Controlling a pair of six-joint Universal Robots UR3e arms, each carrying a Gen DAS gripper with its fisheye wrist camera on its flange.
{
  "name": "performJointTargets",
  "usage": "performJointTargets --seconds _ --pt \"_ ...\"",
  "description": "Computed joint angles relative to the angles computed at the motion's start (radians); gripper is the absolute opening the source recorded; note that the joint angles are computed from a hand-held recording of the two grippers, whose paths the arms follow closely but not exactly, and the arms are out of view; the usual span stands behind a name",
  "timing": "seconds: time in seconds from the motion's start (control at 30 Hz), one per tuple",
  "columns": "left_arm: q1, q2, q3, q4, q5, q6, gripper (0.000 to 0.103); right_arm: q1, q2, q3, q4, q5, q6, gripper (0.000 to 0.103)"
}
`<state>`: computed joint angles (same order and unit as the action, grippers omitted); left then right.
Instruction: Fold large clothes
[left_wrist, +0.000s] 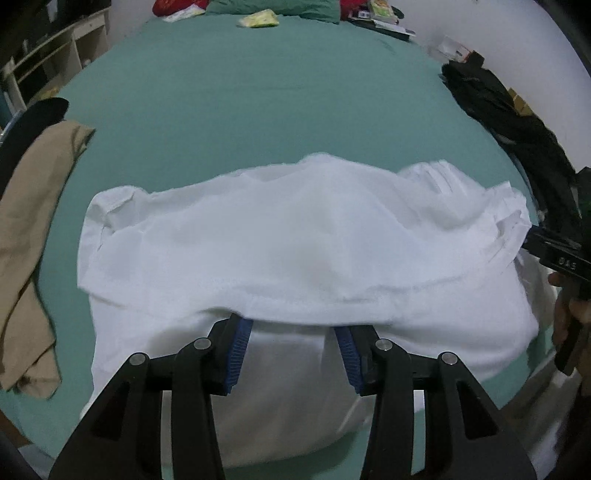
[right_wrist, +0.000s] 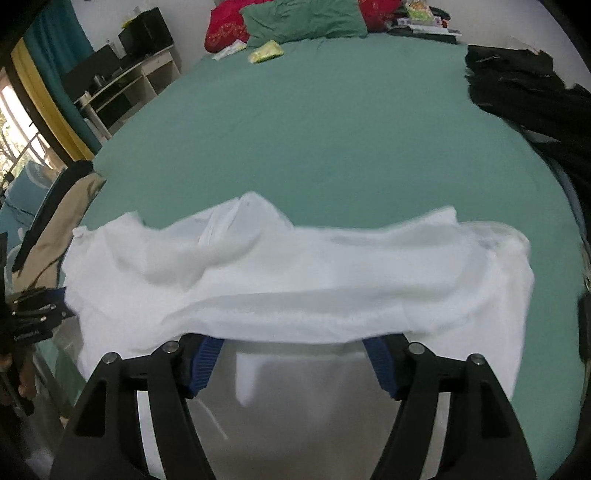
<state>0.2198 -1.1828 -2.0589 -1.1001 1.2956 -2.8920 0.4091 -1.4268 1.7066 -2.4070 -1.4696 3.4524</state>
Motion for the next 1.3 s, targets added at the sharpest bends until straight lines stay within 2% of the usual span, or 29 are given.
performJointTargets --seconds 0.1,0.3,0.43,0.57,0.63,0.73,0.83,0.93,1.0,1.07,1.2,1.3 --pt "-0.001 -0.056 0.053 0.016 -0.021 -0.002 0.047 -0.027 0.08 -0.103 0.028 0.029 -0.015 0.071" --pt "0.003 -0.155 0.2 -0.075 -0.076 0.002 0.047 -0.113 0.187 -0.213 0.027 0.125 -0.016 0.071" --pt "0.041 -0.147 0.265 -0.187 -0.131 0.019 0.047 -0.123 0.209 -0.228 0.009 0.076 -0.015 0.071" --pt "0.093 -0.115 0.28 -0.281 -0.183 0.08 0.047 -0.107 0.156 -0.139 -0.04 0.003 0.006 0.071" --pt "0.075 -0.145 0.279 -0.255 -0.159 0.104 0.047 -0.083 0.119 -0.105 -0.067 -0.044 0.007 0.071" --pt "0.03 -0.236 0.353 -0.253 -0.102 0.084 0.047 -0.042 0.057 -0.048 -0.133 -0.101 -0.021 0.071" --pt "0.028 -0.225 0.413 -0.284 -0.099 0.111 0.047 -0.03 0.028 -0.028 -0.126 -0.067 -0.083 0.071" --pt "0.036 -0.241 0.487 -0.344 -0.096 0.137 0.047 -0.045 0.051 -0.04 -0.06 0.024 -0.107 0.071" --pt "0.038 -0.274 0.53 -0.375 -0.089 0.162 0.047 -0.045 0.083 -0.051 -0.023 0.031 -0.097 0.071" --pt "0.036 -0.315 0.544 -0.346 -0.077 0.173 0.047 -0.036 0.098 -0.037 -0.038 0.017 -0.102 0.071" --pt "-0.021 -0.447 0.584 -0.249 0.01 0.084 0.047 -0.026 0.089 -0.047 -0.029 -0.002 -0.111 0.071" --pt "0.008 -0.384 0.544 -0.238 -0.048 0.111 0.047 -0.034 0.097 -0.093 0.009 -0.003 -0.148 0.071"
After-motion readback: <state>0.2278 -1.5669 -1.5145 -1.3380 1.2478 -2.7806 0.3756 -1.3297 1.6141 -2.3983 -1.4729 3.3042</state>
